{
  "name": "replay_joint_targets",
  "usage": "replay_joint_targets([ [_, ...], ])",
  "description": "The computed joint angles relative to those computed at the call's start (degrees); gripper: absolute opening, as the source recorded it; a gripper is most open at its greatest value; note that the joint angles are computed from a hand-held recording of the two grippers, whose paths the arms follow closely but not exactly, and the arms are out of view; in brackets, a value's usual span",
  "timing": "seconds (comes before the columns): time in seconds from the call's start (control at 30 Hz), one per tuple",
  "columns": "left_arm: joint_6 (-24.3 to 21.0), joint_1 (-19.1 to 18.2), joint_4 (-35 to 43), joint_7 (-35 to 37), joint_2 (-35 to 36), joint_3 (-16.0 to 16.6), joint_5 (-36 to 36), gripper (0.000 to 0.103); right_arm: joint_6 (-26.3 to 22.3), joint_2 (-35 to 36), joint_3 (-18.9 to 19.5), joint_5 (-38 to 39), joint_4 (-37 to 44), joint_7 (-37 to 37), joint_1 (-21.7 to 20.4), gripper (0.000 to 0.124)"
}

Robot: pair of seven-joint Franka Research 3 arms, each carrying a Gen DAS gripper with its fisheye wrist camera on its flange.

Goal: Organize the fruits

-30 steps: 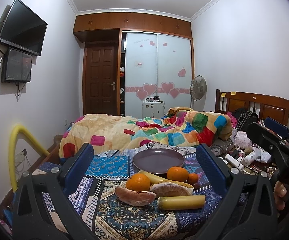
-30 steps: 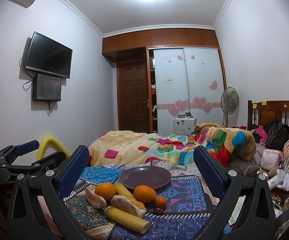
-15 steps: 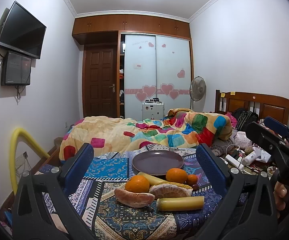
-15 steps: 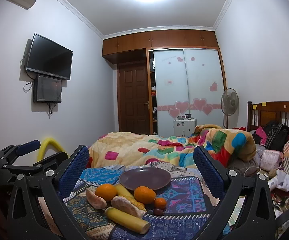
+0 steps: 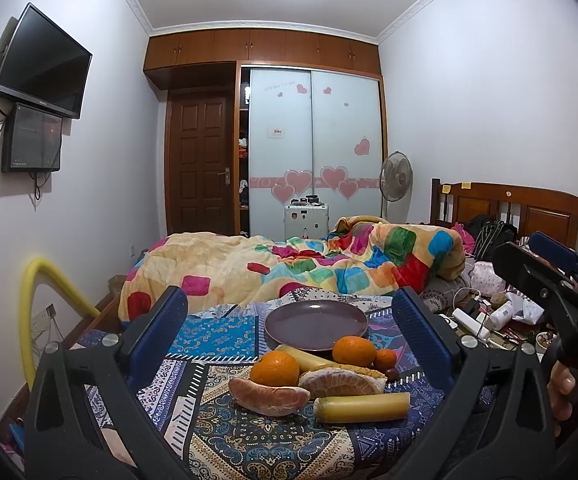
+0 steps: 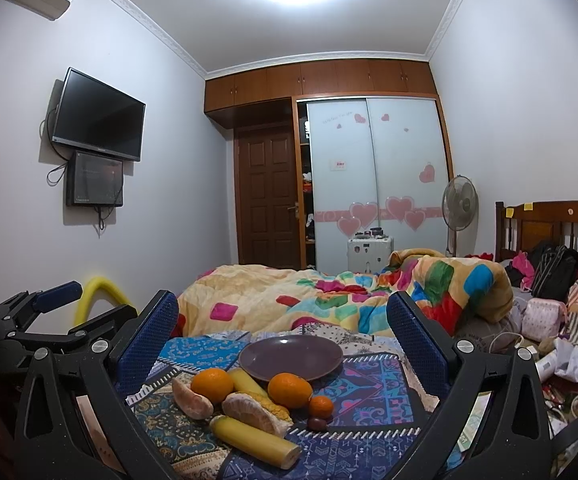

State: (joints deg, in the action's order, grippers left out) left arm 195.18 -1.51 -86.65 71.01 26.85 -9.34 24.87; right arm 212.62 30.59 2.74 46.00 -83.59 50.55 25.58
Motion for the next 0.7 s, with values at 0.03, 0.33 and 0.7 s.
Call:
replay_joint_targets([
  [0.03,0.02,-0.02,0.05,0.02,0.05,0.03,-0.04,0.103,0.0,0.02,-0.01,0.04,-0.02,0.0,0.0,0.103],
  [0.33,-0.68,-0.13,0.95,0.4,0.35,0.01,-0.37,0.103,-0.58,0.29,-0.14,-0.02,0.48,0.17,0.02,0.103],
  [0.7,-3.03,2.53,3.64,1.14,2.46,-3.43,0.71,0.103,-2.2,1.47,-1.4,1.98,2.27,-1.32,0.91,0.103],
])
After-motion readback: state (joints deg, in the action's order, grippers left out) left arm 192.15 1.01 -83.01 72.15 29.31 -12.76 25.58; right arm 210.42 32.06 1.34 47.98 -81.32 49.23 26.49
